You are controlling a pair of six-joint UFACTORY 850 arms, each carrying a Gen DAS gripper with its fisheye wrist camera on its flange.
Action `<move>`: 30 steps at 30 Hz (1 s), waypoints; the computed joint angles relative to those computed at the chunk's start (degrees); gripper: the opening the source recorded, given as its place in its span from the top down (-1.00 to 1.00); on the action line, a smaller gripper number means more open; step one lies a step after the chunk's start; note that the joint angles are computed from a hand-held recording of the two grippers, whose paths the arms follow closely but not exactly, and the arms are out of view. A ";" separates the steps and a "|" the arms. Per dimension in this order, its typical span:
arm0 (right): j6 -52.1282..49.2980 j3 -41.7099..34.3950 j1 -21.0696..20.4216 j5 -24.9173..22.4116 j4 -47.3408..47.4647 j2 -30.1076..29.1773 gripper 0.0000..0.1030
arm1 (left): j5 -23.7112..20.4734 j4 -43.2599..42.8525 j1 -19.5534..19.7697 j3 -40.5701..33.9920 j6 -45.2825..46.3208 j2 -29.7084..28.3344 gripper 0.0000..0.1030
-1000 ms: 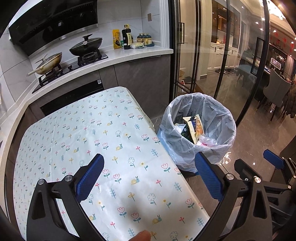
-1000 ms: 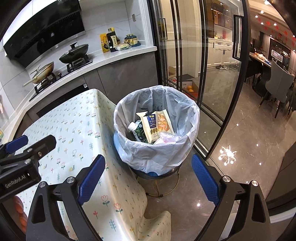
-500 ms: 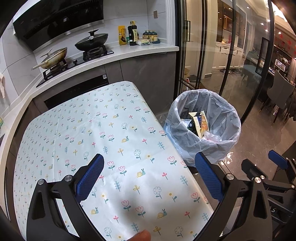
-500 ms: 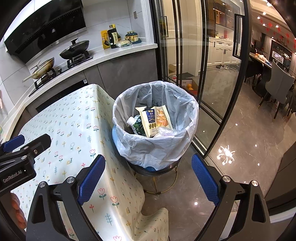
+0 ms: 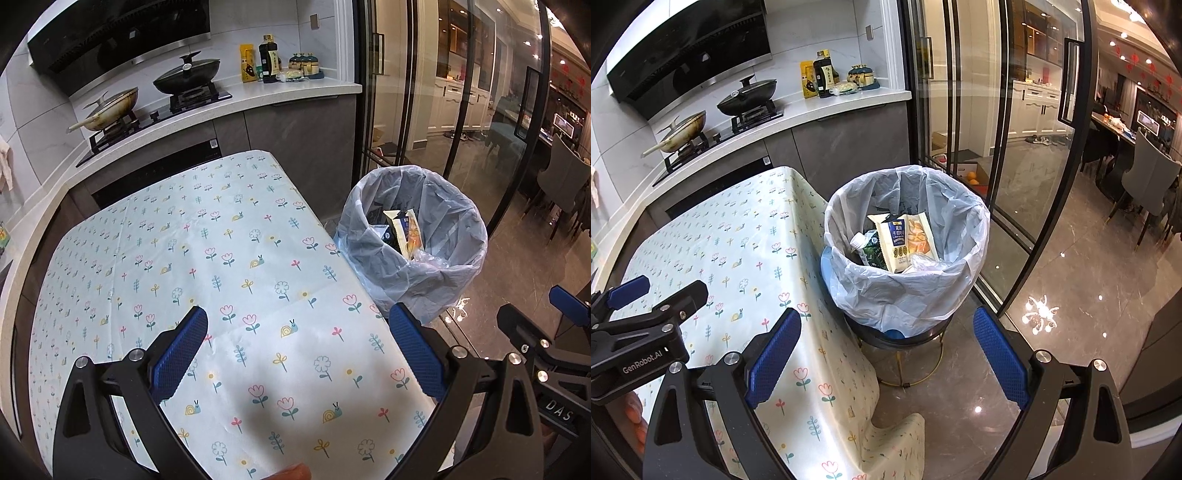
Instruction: Collect trash
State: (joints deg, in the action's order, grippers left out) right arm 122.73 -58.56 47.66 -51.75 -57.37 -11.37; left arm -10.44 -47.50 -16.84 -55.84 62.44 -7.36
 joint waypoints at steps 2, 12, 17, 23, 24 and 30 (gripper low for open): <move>-0.17 -0.19 0.13 -0.17 0.19 -0.11 -0.76 | -0.14 0.36 0.06 0.13 -0.36 0.05 -0.83; 0.22 0.00 0.32 -0.64 -0.32 0.25 -0.76 | 0.00 1.62 -0.52 0.64 -1.10 0.38 -0.83; 0.13 0.27 0.08 -0.64 -0.62 0.62 -0.76 | -0.48 3.42 -0.83 0.18 -2.92 -0.14 -0.83; -0.51 0.20 -0.03 -0.61 -0.73 0.53 -0.76 | -1.46 4.81 -0.86 -0.20 -5.05 -0.54 -0.83; -0.49 0.20 0.01 -0.60 -0.76 0.50 -0.76 | -1.20 4.38 -0.91 -0.04 -4.81 -0.42 -0.83; -0.42 0.23 -0.01 -0.67 -0.78 0.50 -0.76 | 0.89 4.62 -1.89 0.58 -5.20 0.00 -0.83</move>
State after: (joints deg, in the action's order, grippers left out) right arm 122.31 -58.33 47.65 -52.42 -58.15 -10.87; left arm -9.54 -42.88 -18.74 -55.26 57.24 -7.36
